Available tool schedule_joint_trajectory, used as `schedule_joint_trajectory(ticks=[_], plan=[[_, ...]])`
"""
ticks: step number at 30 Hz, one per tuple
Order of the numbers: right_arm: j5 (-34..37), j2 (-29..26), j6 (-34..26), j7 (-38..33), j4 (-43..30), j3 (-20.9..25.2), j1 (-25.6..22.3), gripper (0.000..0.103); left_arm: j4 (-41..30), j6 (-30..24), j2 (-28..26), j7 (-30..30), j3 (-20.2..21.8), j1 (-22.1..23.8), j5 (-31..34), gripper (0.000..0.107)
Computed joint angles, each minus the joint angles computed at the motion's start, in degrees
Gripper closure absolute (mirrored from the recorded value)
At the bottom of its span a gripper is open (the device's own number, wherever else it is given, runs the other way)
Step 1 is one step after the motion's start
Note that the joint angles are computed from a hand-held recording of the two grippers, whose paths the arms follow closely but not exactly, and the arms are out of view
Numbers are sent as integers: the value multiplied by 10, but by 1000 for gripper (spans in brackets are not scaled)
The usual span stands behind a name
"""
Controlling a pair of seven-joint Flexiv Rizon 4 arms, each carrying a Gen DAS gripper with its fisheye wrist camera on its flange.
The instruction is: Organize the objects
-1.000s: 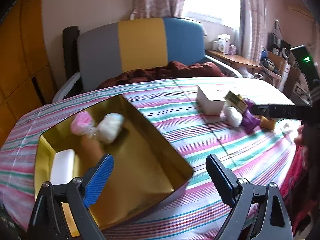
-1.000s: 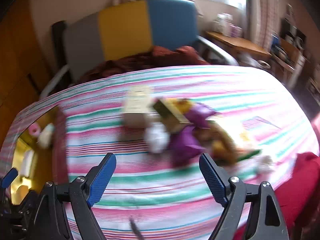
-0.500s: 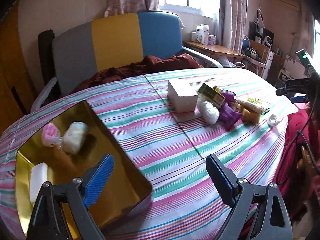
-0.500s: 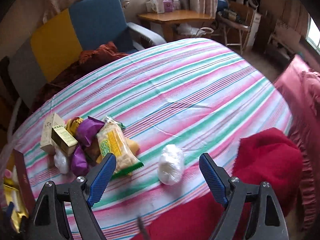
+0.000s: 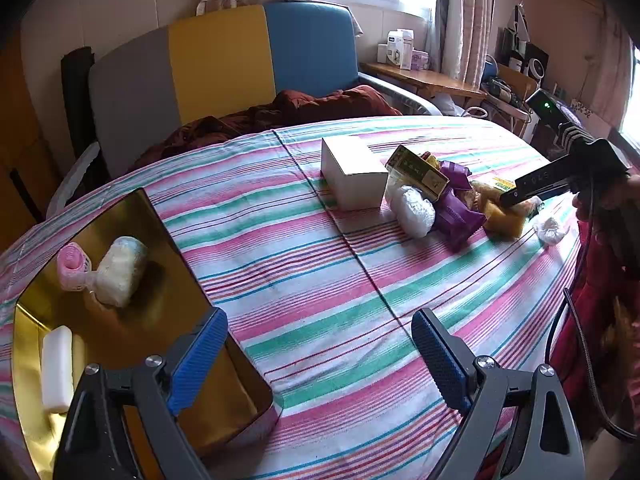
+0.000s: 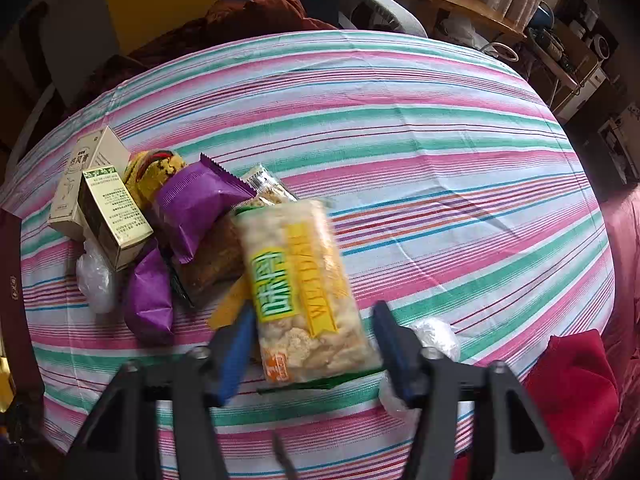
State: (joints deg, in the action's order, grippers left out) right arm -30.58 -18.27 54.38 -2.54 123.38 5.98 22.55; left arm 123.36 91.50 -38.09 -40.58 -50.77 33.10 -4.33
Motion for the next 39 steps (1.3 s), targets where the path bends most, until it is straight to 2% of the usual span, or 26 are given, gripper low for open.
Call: schedule_joint_trajectory(ticks=[7,12,14,18,23,25,29,35,39], plan=[[-52,23,38,12,22,6,16,58,-14,-20,-4,5,7,-17,-13,13],[-73,14,110,8,18,13,27,58,-20,-37,-6,13,7,-26,-32,13],[-55,-8,140,-13,1,19,31,56,-25,-48,-4,13,14,-36,-46,13],[-41,-27,157,-36,-20,9,51,45,-33,-54,3,19,33,-59,-69,13],[-51,1,118,-13,-2,-12,62,39,-48,-82,11,33,52,-90,-104,13],[-55,16,94,4,12,-16,54,36,-53,-95,13,37,54,-103,-123,13],[-41,60,28,51,50,-3,26,36,-72,-157,18,35,67,-135,-163,13],[17,112,-20,73,102,21,-29,35,-132,-250,17,-29,161,-247,-191,13],[66,111,4,48,121,31,-51,35,-167,-273,7,-67,223,-315,-197,13]])
